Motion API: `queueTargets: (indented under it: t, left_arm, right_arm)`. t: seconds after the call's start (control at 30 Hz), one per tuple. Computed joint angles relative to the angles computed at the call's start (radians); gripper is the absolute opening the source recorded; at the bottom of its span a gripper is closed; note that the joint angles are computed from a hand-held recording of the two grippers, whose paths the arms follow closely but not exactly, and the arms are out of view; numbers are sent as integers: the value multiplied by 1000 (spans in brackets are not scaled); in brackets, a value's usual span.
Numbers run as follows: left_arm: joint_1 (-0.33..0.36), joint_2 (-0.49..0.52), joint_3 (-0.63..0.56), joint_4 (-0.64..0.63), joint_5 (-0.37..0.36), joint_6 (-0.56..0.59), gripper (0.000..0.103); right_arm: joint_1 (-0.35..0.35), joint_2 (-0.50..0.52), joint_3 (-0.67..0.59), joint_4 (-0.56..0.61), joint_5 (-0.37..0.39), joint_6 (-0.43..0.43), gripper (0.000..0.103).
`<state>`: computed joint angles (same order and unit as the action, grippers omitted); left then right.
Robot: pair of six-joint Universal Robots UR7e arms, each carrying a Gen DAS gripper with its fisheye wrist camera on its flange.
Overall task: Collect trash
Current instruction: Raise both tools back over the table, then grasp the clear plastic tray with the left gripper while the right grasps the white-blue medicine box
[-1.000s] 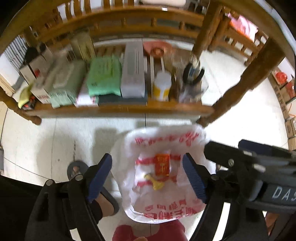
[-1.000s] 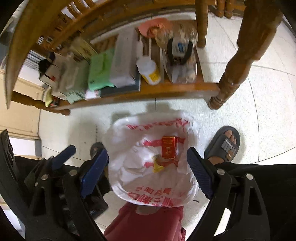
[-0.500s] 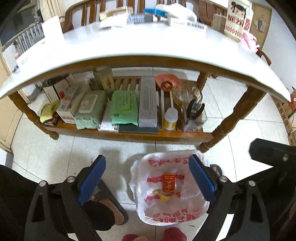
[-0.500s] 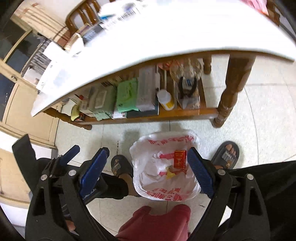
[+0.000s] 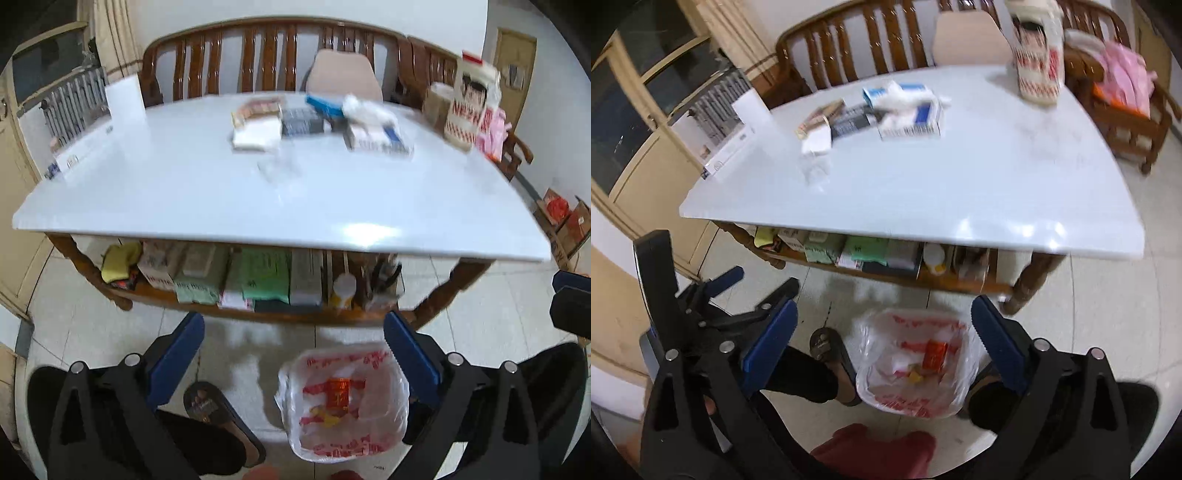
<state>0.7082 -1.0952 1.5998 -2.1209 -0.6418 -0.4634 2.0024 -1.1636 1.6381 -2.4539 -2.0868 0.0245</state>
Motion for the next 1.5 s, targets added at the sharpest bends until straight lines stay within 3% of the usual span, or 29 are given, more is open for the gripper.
queueTargets:
  t: [0.3,0.53,0.83,1.1,1.5]
  left_arm:
    - [22,31,-124,-47,-1,143,95]
    - [54,92,-227,-73,-50,286,95]
    - [127,180,-371,-51,-163,383,95]
    - [172,253,-467,-13,-214,476,95]
    - [218,320,-576,53,-288,540,95]
  right_arm:
    - [27,84,-204,68,-64,-119,96]
    - [28,187,-375,134,-97,-133,96]
    - [-13,409,-698,328,-135,-63,96]
    - [-53,592,-969,481,-182,16,96]
    - [-81,771,-1243,651,-228,82,96]
